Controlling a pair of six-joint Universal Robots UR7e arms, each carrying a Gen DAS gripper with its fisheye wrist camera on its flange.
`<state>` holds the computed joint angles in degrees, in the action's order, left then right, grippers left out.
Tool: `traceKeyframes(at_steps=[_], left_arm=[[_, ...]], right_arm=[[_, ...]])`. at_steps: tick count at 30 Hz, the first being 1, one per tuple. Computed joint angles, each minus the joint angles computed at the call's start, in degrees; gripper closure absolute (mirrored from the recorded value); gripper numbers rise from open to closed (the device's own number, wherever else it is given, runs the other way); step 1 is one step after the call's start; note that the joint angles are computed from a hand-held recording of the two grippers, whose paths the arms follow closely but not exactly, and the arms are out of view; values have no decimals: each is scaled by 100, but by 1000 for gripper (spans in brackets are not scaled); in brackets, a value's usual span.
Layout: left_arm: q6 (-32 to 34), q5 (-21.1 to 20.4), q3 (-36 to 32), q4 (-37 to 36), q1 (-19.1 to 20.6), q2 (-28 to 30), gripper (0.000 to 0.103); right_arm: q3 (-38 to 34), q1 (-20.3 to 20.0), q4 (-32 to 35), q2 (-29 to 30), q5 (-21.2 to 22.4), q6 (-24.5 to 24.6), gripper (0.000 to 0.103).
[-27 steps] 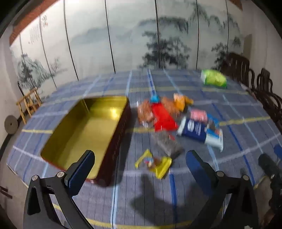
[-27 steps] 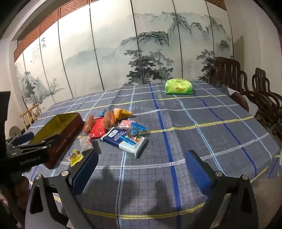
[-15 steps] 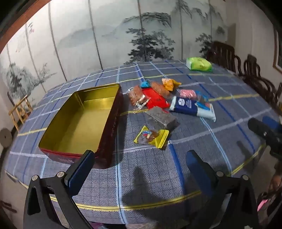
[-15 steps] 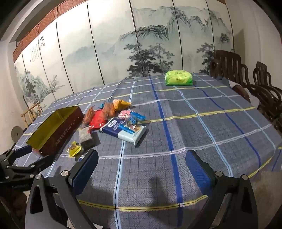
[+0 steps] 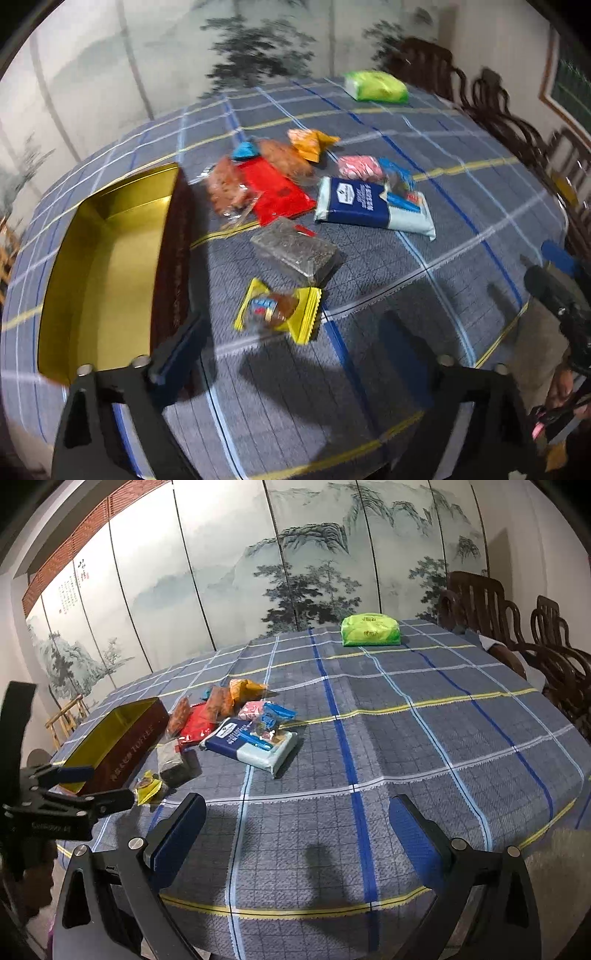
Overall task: Organize snacks
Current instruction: 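Grasp the yellow-wrapped candy with the left tool, then carry yellow candy into tin with left tool while right tool grasps grey packet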
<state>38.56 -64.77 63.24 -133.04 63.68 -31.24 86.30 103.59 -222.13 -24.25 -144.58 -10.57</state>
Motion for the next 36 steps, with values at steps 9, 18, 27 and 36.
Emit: traceKeyframes(at_steps=[9, 18, 27, 36], left_arm=[[508, 182, -1017, 952, 49, 582, 18], [405, 401, -1750, 1569, 123, 1030, 32], [630, 398, -1299, 865, 119, 836, 72], [827, -19, -886, 534, 103, 542, 73]], right_arm=[[20, -12, 28, -18, 59, 9, 4], [65, -47, 114, -51, 114, 142, 4], [63, -51, 175, -55, 127, 177, 4], [15, -43, 150, -35, 98, 78, 4]])
